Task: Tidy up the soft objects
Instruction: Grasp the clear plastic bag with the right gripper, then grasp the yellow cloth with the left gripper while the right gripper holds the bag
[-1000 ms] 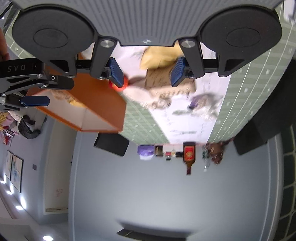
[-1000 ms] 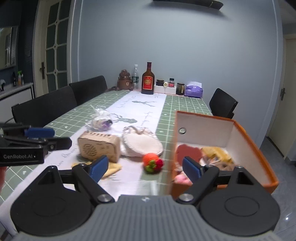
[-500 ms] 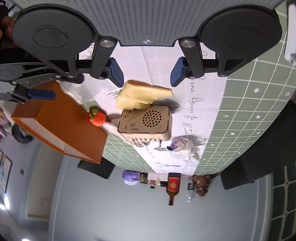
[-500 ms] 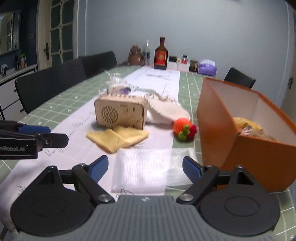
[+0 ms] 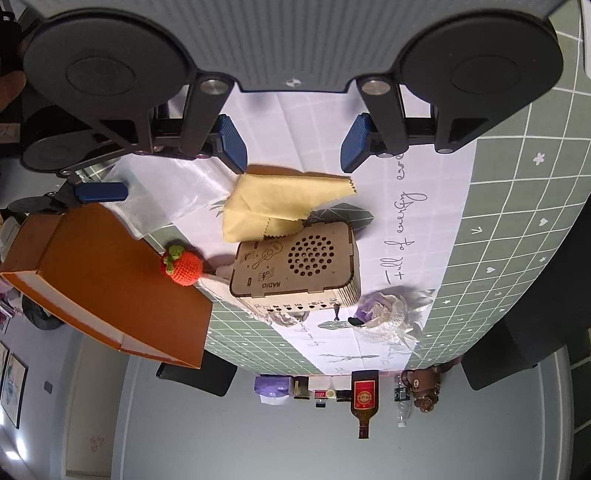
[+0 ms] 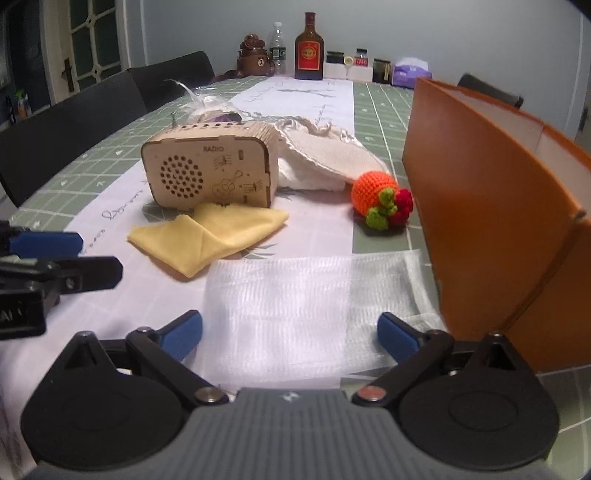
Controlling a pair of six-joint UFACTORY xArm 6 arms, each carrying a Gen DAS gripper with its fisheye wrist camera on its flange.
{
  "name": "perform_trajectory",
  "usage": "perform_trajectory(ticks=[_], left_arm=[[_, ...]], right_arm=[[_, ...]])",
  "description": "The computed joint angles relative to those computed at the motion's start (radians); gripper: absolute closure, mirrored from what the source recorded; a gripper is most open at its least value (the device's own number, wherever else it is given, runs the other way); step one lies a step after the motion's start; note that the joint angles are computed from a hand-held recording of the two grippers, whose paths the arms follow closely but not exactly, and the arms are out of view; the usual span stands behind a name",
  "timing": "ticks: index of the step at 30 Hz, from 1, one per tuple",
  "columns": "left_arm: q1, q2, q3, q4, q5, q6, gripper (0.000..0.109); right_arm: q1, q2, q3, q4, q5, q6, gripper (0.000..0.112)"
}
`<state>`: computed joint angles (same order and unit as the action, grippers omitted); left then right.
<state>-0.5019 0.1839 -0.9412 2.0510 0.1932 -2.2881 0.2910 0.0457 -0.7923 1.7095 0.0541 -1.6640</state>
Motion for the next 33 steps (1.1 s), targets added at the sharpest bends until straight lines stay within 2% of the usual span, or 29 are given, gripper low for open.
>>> perform_trajectory(ticks=[2, 3, 5, 6, 10, 11, 13, 16, 19, 23, 25, 29, 33], left_arm=[[0.006, 0.016, -0.015, -0.017, -0.013, 0.025, 0.04], [0.009, 0.024, -0.023, -0.023, -0.02, 0.037, 0.04], [0.011, 0.038, -0.037, -0.037, -0.028, 0.062, 0.04], [0.012, 0.044, -0.045, -0.042, -0.031, 0.072, 0.04], [0.017, 0.077, -0.08, -0.091, -0.047, 0.137, 0.04], [0.019, 0.087, -0.09, -0.106, -0.051, 0.154, 0.04], [0.02, 0.107, -0.111, -0.146, -0.053, 0.193, 0.037], [0.02, 0.141, -0.15, -0.197, -0.046, 0.219, 0.024], [0.014, 0.181, -0.192, -0.256, -0.037, 0.277, 0.021], [0.01, 0.235, -0.231, -0.393, -0.032, 0.38, 0.02], [-0.005, 0.246, -0.244, -0.387, 0.001, 0.385, 0.02], [-0.032, 0.26, -0.258, -0.438, 0.054, 0.47, 0.026], [-0.032, 0.27, -0.275, -0.399, 0.048, 0.421, 0.052]], right_arm=[[0.003, 0.006, -0.008, -0.002, -0.01, -0.011, 0.032], [0.003, 0.011, -0.02, 0.052, -0.013, -0.08, 0.035], [0.003, 0.02, -0.043, 0.156, -0.025, -0.197, 0.052], [-0.001, 0.018, -0.045, 0.162, -0.02, -0.203, 0.056], [-0.01, 0.03, -0.073, 0.246, -0.037, -0.308, 0.098], [-0.011, 0.035, -0.081, 0.263, -0.043, -0.339, 0.104], [-0.019, 0.036, -0.076, 0.223, -0.03, -0.31, 0.108], [-0.039, 0.029, -0.053, 0.059, 0.009, -0.13, 0.111], [-0.054, 0.022, -0.04, -0.039, 0.037, -0.01, 0.111], [-0.043, 0.025, -0.046, 0.016, 0.026, -0.074, 0.111], [-0.043, 0.024, -0.049, 0.053, 0.026, -0.121, 0.111], [-0.055, 0.022, -0.049, 0.096, 0.044, -0.163, 0.111], [-0.053, 0.021, -0.05, 0.13, 0.04, -0.205, 0.111]])
